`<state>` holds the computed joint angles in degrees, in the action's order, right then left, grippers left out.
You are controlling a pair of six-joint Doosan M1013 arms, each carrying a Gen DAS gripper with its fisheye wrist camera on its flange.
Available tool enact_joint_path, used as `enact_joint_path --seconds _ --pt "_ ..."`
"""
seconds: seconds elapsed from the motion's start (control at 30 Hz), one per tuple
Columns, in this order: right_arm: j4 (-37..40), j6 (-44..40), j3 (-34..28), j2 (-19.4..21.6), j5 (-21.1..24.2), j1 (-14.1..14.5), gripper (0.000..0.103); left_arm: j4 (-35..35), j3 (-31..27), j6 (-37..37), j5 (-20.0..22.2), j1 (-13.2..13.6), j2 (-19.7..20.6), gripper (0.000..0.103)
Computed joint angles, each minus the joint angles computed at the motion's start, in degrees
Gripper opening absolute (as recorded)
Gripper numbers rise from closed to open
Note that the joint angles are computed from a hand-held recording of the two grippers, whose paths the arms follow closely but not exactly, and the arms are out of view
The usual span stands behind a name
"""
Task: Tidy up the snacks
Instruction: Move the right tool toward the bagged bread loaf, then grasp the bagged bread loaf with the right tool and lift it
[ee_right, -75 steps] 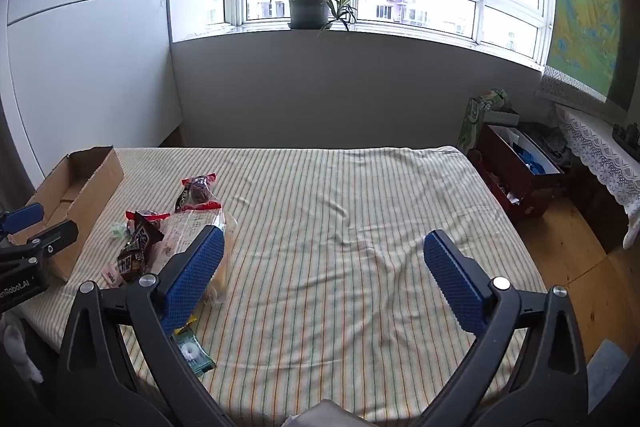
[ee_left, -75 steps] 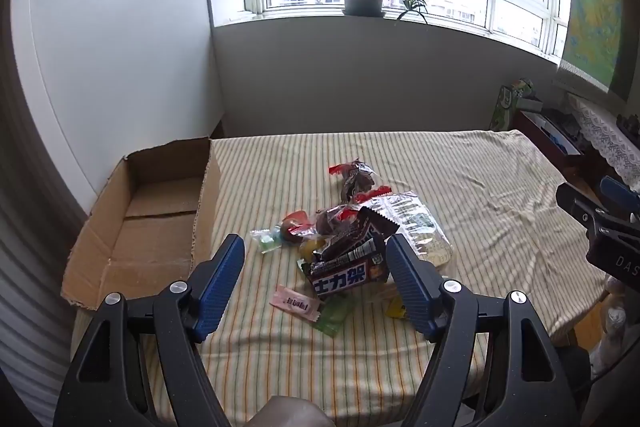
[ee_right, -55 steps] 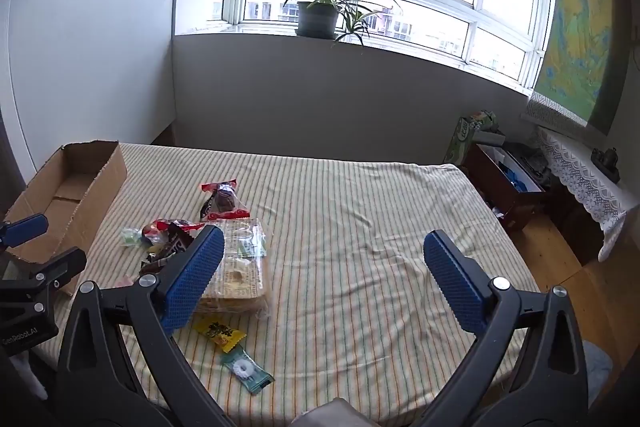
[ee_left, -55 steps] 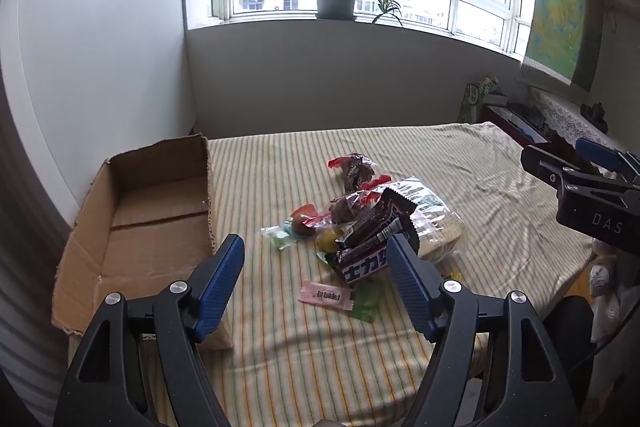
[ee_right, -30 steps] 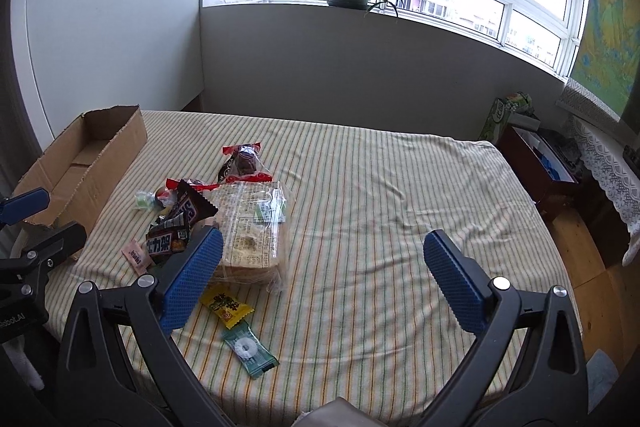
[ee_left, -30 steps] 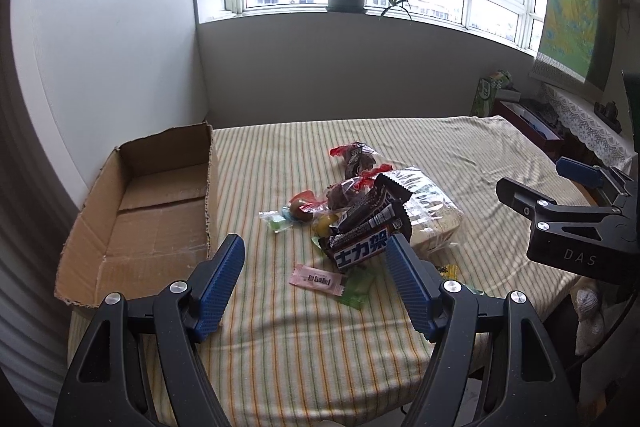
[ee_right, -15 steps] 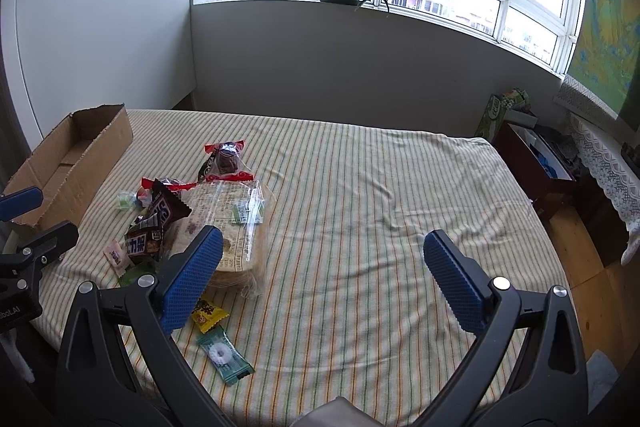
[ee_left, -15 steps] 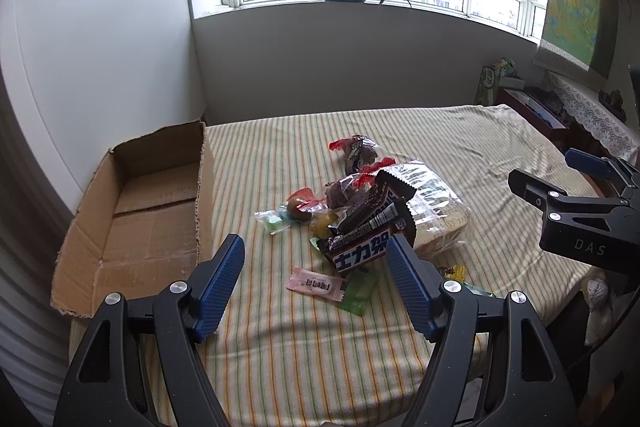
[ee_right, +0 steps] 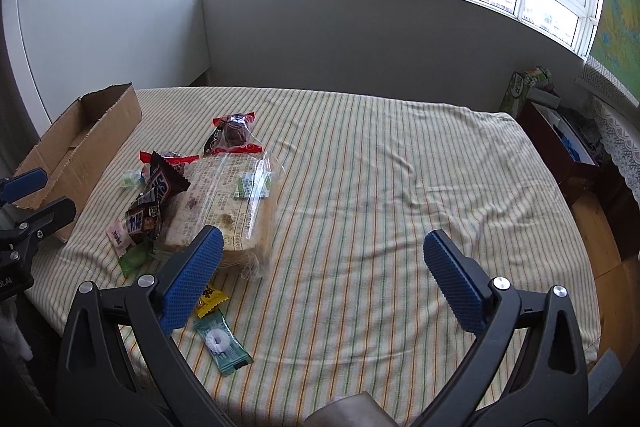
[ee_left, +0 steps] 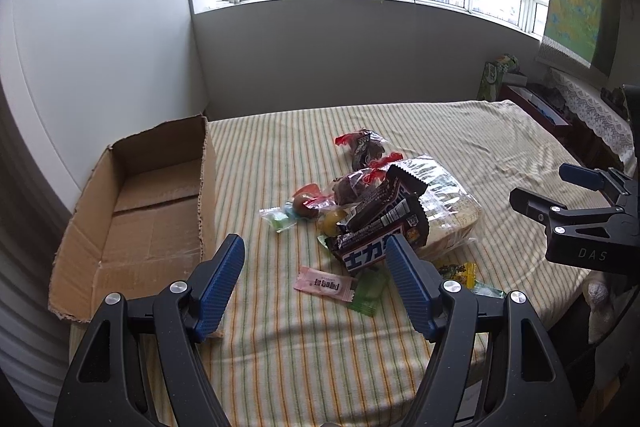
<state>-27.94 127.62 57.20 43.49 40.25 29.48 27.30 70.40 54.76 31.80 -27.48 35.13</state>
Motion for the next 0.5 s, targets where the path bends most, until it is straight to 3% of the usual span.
enact_joint_path --seconds 0.1,0.23,0.37,0.5 --pt "3.86 -2.46 1.30 -0.62 -1.26 -0.70 0.102 -2.18 0.10 1.85 -0.40 0.26 0.01 0.073" --pt "9.68 -6.76 2.28 -1.10 -2.26 -1.57 0.087 -3.97 0.17 3.29 -0.34 0.36 0.11 0.068" --pt "16.87 -12.38 2.78 -1.33 -3.53 -2.38 0.087 -5.76 0.53 4.72 -0.58 0.32 0.20 0.067" --pt "25.83 -18.58 1.93 -0.86 -3.35 -3.42 0.086 -16.30 -0.15 12.53 -0.30 0.81 0.83 0.060"
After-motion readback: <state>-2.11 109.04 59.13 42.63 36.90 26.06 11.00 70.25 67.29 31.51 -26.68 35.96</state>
